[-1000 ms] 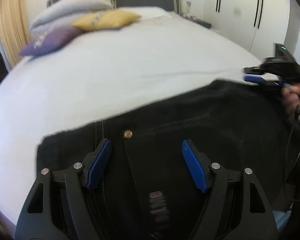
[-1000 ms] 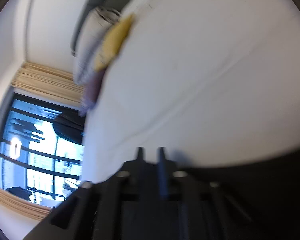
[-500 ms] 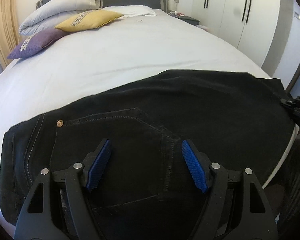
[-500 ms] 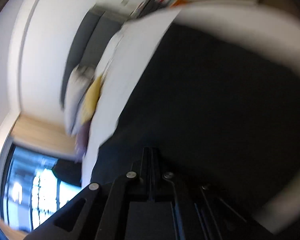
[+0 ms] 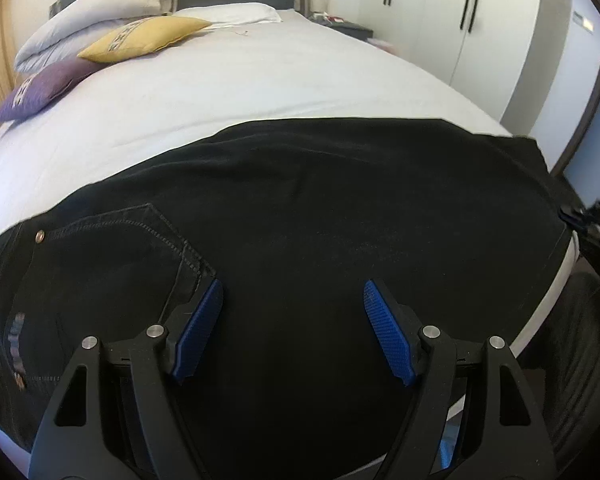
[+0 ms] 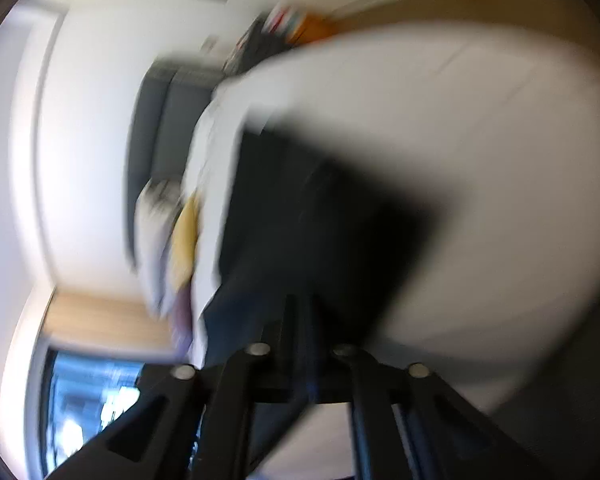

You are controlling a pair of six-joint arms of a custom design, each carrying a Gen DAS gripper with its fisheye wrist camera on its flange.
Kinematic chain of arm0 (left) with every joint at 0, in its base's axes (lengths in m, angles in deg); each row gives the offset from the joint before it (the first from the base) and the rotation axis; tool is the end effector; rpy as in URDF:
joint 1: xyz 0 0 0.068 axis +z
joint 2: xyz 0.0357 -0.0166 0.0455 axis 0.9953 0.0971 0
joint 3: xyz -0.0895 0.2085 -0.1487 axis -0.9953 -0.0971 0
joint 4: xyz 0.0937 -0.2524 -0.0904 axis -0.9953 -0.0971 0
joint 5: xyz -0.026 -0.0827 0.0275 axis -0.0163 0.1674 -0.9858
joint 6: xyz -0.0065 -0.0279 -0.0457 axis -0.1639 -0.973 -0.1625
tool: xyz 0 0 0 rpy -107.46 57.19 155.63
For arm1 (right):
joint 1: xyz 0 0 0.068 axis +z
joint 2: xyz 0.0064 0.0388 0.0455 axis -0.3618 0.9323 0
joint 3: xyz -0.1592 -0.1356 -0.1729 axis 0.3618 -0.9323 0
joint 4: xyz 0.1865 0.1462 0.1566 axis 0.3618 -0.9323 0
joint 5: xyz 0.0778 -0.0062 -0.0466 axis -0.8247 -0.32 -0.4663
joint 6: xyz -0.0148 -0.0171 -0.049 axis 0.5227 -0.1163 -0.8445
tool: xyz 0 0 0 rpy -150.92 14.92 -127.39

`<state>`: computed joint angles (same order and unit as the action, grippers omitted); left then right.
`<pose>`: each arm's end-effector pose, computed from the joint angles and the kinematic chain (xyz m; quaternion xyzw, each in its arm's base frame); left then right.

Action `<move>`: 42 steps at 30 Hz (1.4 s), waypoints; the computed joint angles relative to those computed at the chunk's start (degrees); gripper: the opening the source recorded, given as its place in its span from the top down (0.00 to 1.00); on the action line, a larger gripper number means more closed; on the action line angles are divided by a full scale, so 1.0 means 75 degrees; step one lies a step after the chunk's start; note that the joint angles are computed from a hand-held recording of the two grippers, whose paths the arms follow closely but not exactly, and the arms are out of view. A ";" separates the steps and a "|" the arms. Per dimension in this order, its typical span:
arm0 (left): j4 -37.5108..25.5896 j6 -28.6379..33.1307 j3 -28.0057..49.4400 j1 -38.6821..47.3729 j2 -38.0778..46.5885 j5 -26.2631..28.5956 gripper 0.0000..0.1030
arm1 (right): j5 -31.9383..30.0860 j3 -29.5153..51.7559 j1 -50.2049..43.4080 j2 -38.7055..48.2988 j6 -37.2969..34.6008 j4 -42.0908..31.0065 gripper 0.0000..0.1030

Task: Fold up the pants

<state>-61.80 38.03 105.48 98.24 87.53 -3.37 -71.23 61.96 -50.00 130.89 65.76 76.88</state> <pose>0.1983 0.0413 0.2297 -0.0086 0.9455 -0.0323 0.3240 0.2782 -0.1201 0.1435 0.3227 0.7968 0.4433 0.2539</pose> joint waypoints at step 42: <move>-0.1302 -0.1485 0.1017 -0.0885 -0.0570 0.0795 0.30 | -0.0807 -0.0920 -0.0637 -0.0271 0.1666 0.1629 0.92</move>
